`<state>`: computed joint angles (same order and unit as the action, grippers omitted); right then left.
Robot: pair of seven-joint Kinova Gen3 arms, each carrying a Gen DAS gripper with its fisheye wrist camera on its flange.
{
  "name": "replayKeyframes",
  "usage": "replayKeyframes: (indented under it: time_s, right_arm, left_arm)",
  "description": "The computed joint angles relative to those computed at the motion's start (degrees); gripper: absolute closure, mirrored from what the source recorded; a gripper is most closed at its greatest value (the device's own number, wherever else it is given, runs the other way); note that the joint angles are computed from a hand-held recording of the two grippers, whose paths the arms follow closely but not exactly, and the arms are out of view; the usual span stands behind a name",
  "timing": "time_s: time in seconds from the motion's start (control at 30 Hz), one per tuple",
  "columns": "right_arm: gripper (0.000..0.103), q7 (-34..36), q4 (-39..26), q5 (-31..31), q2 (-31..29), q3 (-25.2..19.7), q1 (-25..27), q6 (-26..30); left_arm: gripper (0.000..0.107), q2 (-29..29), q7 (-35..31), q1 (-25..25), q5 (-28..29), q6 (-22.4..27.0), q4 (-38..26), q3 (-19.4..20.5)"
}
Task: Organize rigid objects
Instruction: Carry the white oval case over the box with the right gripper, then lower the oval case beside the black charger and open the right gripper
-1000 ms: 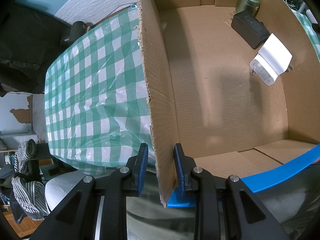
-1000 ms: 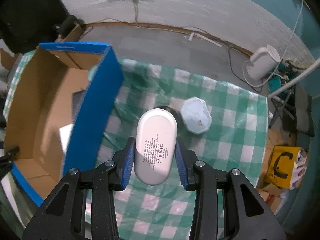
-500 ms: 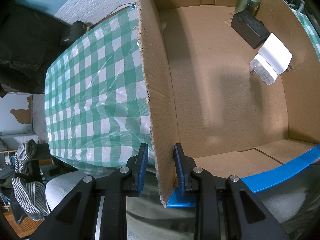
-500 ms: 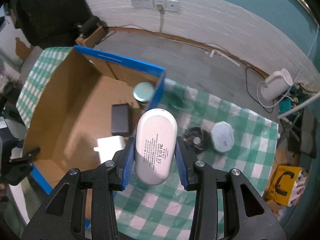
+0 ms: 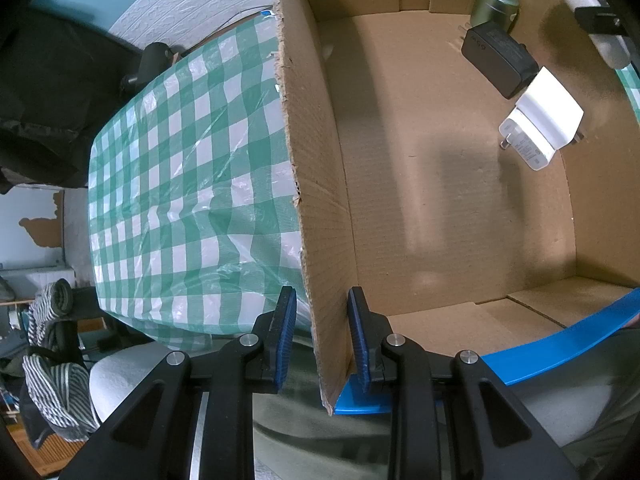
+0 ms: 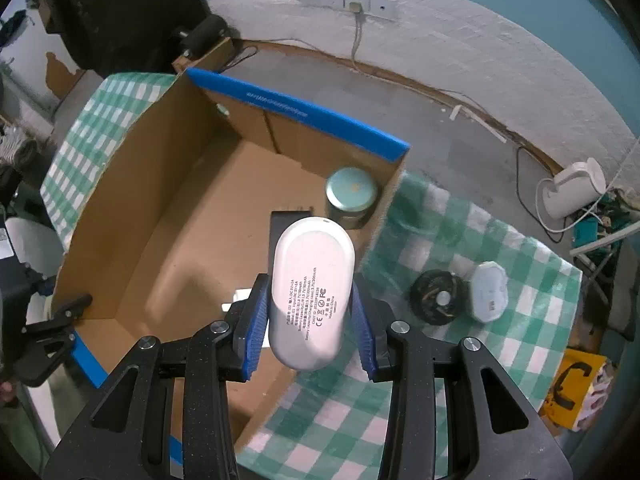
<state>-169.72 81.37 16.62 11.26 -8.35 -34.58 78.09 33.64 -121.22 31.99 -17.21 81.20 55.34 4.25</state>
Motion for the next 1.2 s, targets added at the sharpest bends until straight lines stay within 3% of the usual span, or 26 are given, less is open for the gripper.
replayKeyframes:
  time_s: [0.83,1.2]
  right_arm:
    - [0.064,3.00,1.82,-1.67,1.73,0.59,0.32,-4.93]
    - [0.054,1.92,1.26,-0.53,1.90,0.61,-0.68,-4.42]
  left_arm:
    - [0.080,0.04,-0.28,-0.16,0.09,0.23,-0.26,-0.03]
    - [0.080,-0.04,-0.41,-0.21,0.10,0.11,-0.13,-0.03]
